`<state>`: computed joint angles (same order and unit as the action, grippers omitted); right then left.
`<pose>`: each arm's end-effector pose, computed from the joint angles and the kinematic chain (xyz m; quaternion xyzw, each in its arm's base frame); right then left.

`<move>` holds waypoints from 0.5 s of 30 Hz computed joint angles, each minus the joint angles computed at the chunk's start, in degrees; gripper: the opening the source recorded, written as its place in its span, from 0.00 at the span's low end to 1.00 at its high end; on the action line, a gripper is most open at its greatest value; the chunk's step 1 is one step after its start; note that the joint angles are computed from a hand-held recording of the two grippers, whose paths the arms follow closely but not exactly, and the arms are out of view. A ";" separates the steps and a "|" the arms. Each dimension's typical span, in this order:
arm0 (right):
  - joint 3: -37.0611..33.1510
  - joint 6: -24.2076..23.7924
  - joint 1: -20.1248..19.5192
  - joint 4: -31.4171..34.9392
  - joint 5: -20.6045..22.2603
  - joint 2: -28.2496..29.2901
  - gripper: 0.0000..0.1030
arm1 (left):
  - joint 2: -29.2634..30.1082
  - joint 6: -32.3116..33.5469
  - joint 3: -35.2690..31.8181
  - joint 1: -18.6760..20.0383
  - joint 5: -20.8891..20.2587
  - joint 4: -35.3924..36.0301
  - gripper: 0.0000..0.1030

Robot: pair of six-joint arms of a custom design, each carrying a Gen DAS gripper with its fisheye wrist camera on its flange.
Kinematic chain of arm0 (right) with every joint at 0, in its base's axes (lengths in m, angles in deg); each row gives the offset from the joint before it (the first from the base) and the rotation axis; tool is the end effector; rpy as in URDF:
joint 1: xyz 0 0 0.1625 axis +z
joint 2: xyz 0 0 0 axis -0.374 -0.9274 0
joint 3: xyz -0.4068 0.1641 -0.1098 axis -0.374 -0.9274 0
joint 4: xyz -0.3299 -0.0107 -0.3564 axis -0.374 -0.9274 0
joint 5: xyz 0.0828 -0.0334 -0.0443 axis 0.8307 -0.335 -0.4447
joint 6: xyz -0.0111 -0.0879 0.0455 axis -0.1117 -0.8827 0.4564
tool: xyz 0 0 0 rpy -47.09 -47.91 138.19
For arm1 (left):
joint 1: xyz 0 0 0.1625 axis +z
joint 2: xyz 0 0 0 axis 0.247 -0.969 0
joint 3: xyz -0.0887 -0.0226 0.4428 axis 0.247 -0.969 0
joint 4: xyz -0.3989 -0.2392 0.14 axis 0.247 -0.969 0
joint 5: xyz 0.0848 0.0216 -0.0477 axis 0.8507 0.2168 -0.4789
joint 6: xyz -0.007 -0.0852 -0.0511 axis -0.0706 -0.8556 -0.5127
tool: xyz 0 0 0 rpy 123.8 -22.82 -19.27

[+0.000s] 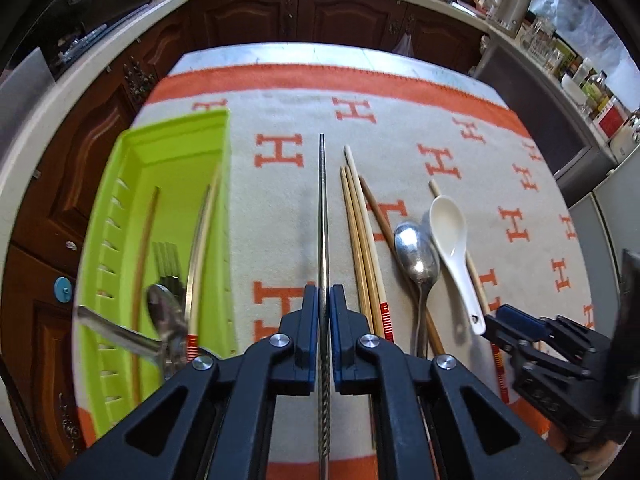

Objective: Organize utensils
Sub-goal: 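Grasp the steel chopstick with the left tool while the right tool grasps the red-banded chopstick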

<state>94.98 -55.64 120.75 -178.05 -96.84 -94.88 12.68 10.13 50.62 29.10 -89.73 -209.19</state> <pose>0.1477 -0.4799 0.2211 -0.0600 -0.9262 0.2430 0.2818 -0.3066 -0.5539 0.1494 0.2401 0.9192 -0.1292 0.2841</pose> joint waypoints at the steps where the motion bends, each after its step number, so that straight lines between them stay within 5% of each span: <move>1: -0.14 -1.19 0.51 -0.52 -1.47 0.77 0.30 | -0.77 -0.02 0.03 -0.29 0.23 0.24 0.03; 7: -0.74 -6.99 3.22 -5.35 -12.07 5.63 0.06 | -6.14 -0.11 0.34 -1.61 5.15 2.51 0.03; 15: 0.50 0.45 1.82 -4.08 -7.87 1.95 0.05 | -10.05 -3.15 1.56 0.26 9.80 7.74 0.03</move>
